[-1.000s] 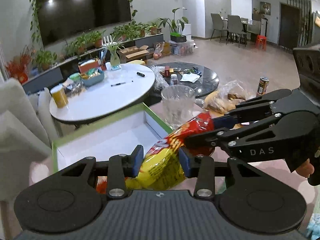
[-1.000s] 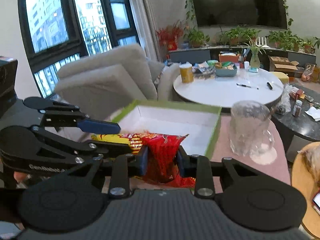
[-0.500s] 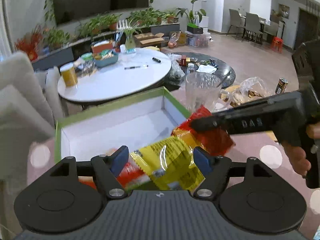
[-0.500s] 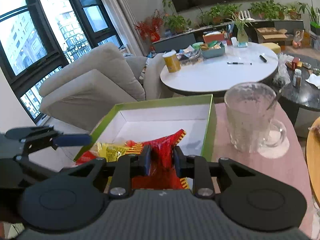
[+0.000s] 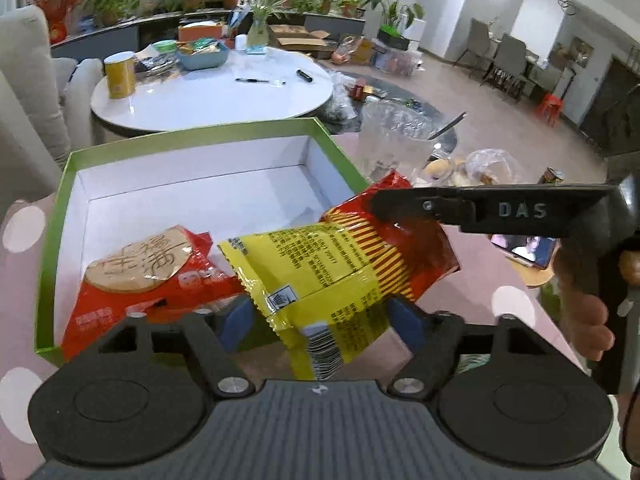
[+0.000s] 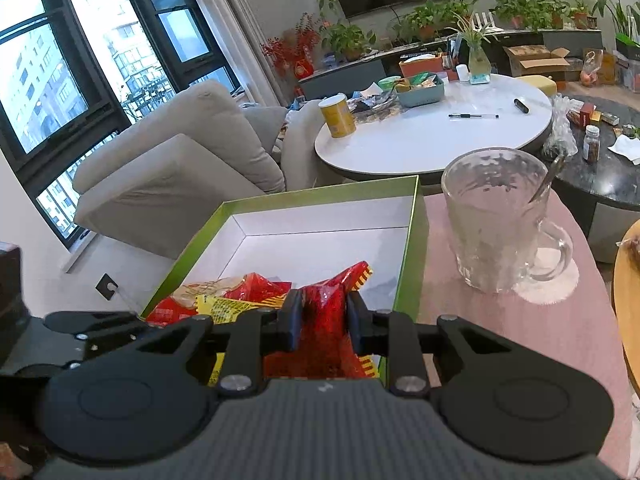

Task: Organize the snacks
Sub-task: 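Lower the chip bag into the green box and open the right gripper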

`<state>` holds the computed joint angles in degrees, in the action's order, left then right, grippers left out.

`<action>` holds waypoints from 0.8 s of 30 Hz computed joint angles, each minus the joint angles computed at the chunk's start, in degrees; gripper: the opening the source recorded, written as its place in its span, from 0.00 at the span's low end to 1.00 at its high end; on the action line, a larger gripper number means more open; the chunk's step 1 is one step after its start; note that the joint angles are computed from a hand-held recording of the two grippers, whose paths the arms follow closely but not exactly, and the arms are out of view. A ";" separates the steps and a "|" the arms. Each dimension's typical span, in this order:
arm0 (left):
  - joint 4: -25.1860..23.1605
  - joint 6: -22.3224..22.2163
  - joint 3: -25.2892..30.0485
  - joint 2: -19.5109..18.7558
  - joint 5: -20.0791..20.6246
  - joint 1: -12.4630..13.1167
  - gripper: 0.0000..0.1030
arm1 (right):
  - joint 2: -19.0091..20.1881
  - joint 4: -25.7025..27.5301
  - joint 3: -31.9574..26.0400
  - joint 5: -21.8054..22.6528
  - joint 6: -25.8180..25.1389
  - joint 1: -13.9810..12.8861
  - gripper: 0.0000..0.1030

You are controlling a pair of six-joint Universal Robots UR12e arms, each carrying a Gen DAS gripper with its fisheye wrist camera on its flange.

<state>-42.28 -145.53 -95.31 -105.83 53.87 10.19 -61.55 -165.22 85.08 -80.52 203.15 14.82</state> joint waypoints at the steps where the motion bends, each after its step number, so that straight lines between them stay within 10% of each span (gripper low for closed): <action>1: 0.40 0.50 -0.15 0.20 0.12 -0.07 0.58 | -0.05 0.15 -0.05 -0.24 0.10 0.05 0.66; 10: 3.74 2.81 1.85 0.14 -0.31 -0.51 0.53 | -0.02 -3.49 -1.37 -2.58 2.33 0.09 0.66; 24: 2.05 2.26 14.89 -10.20 8.44 -3.67 0.54 | 8.48 -6.08 -10.45 -2.84 9.97 -1.11 0.66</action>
<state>-40.24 -143.27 -80.42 -116.03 62.32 6.52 -53.07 -171.30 74.62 -83.36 213.11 13.71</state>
